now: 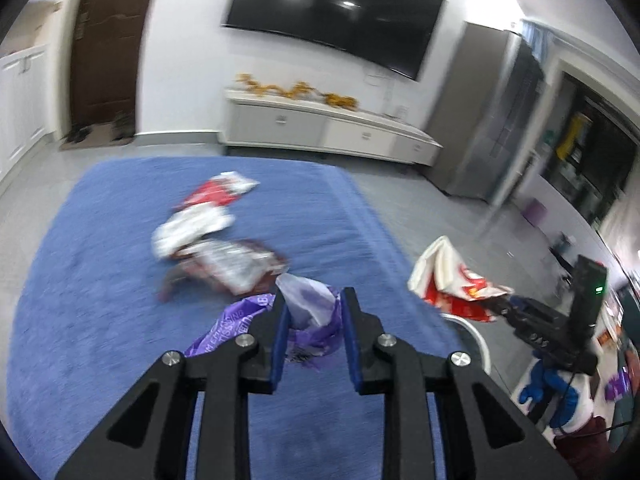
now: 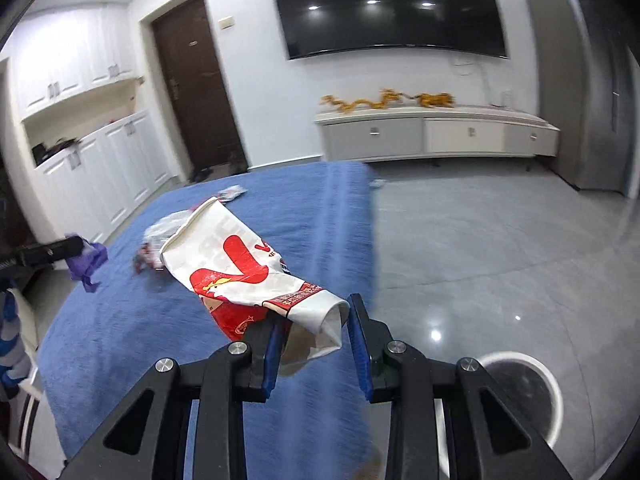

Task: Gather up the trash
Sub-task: 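Carry both items over the bin and open both tools to drop them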

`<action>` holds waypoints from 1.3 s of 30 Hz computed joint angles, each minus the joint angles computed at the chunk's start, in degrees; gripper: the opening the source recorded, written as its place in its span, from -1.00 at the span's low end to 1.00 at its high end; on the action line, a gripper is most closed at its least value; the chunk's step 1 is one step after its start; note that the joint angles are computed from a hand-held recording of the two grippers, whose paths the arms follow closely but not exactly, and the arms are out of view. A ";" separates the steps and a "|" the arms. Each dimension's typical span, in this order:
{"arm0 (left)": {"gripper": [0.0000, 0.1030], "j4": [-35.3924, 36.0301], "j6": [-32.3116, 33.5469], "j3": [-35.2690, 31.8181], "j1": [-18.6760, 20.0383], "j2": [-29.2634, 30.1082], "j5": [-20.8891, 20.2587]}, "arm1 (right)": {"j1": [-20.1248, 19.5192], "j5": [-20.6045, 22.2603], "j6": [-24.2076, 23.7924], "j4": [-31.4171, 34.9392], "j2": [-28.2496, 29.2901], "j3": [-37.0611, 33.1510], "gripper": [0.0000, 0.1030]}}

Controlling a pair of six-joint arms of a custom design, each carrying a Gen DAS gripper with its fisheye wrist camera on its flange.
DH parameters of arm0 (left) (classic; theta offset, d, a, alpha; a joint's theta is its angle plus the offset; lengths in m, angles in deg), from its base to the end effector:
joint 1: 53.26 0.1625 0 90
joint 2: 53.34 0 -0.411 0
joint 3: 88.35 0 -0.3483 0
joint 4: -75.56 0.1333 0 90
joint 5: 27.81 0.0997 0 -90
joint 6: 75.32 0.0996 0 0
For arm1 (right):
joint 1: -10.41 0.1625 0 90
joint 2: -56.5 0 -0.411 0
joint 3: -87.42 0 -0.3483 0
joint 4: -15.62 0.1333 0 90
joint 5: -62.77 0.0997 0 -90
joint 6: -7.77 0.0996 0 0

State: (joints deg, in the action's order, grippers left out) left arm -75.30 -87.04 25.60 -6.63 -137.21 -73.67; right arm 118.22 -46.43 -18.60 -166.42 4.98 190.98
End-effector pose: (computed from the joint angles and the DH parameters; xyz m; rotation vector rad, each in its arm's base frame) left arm -0.1737 -0.4790 0.3862 0.4113 2.4691 -1.0736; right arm 0.2813 -0.5470 0.2017 0.8346 -2.4846 0.9165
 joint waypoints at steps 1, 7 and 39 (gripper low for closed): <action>-0.55 -0.20 0.79 -1.11 -0.28 1.94 -1.21 | -0.51 -0.69 0.11 -0.68 -0.49 0.54 -0.44; -0.55 0.66 5.19 -11.74 -0.66 18.00 -10.60 | -5.43 -12.07 -0.17 -7.18 -2.49 2.94 -0.44; 0.01 21.18 1.45 -47.48 5.65 53.49 -37.42 | -18.03 -24.70 9.60 -4.88 -4.00 4.22 0.05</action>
State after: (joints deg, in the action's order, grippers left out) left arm -54.12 -85.59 -21.88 -0.98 -83.72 -111.10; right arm 100.19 -71.14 -9.01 -171.29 0.99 195.20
